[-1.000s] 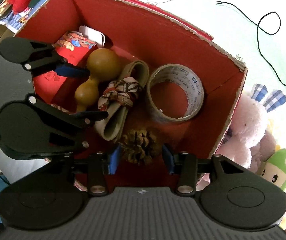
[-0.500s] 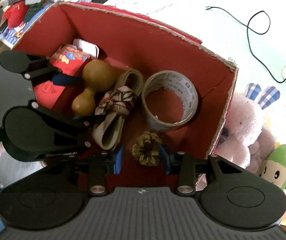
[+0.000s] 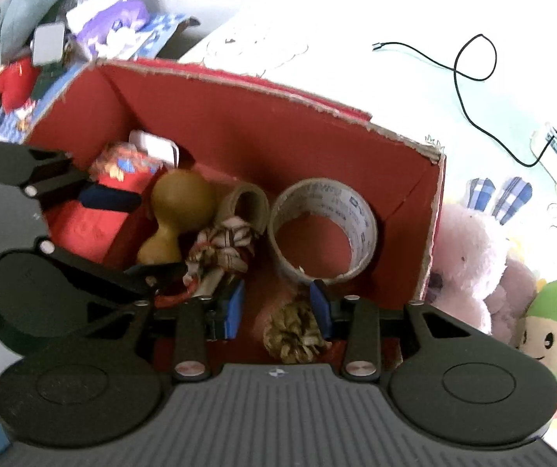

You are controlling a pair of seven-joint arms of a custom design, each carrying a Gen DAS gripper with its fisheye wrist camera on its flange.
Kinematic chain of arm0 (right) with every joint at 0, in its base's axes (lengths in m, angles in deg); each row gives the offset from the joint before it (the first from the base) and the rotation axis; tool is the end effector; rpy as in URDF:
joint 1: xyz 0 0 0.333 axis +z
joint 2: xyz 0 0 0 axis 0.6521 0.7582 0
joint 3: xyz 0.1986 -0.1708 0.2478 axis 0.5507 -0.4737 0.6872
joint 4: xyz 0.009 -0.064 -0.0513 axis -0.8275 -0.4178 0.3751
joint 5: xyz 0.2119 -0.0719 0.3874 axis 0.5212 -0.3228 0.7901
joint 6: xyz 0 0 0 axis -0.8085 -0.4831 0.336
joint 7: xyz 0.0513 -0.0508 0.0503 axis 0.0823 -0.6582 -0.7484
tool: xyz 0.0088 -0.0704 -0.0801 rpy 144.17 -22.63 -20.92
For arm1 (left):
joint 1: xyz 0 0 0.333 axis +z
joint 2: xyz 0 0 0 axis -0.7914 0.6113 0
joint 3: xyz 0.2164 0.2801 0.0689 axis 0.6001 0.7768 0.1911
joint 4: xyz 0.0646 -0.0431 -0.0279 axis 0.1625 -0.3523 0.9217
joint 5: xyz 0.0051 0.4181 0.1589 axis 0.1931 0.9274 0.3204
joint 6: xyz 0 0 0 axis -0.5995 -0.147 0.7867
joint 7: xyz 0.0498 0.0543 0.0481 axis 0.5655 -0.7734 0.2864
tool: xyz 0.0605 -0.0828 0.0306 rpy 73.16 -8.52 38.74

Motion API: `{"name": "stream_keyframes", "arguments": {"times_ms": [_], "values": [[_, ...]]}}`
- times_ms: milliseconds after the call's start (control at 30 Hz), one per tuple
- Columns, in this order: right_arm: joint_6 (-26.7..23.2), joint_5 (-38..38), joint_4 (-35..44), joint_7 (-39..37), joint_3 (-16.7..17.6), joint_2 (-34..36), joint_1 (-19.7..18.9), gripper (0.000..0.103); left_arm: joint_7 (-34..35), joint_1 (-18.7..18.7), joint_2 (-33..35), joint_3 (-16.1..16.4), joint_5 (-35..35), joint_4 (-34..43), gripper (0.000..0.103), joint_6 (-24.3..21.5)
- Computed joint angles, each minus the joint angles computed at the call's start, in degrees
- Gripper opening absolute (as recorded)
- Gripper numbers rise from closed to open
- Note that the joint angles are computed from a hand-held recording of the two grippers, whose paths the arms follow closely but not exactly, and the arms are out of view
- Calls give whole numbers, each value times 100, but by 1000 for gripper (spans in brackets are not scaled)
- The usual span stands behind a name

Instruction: Organize objects

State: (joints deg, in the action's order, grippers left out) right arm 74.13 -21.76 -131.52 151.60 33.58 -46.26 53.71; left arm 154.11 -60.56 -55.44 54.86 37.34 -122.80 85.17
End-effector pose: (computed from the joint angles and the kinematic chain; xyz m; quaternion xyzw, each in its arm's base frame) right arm 0.6027 0.1701 0.4717 -0.6263 0.7456 -0.1675 0.1542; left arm 0.7122 -0.2764 0.4277 -0.3144 0.9189 -0.2171 0.0985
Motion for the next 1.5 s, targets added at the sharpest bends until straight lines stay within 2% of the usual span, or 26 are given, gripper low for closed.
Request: {"name": "stream_keyframes", "arguments": {"times_ms": [300,467,567,667,767,900,967,1100,1500], "values": [[545,-440,-93,1057,-48,145,13,41,-505,-108,37,229,486,114,66,275],[655,-871,-124,1551,-73,198,63,41,-863,-207,162,329,846,244,68,462],[766,-1367,-179,2196,-111,201,90,41,-1061,-251,257,361,991,316,69,559],[896,-1864,-243,2864,-142,185,91,41,-1096,-163,319,256,896,422,69,403],[996,-2208,-319,3325,-151,127,61,41,-1255,-253,298,343,1082,335,71,493],[1070,-2386,-355,3709,-142,119,15,35,-1428,-242,335,343,1087,370,71,458],[1031,-2516,-345,3818,-129,121,14,32,-1412,-176,385,280,988,452,71,324],[1099,-2757,-395,4178,-128,93,-13,25,-1477,-208,331,312,1091,323,70,550],[996,-2747,-376,4279,-96,101,-24,22,-1645,-217,375,335,1170,402,73,503]]}}
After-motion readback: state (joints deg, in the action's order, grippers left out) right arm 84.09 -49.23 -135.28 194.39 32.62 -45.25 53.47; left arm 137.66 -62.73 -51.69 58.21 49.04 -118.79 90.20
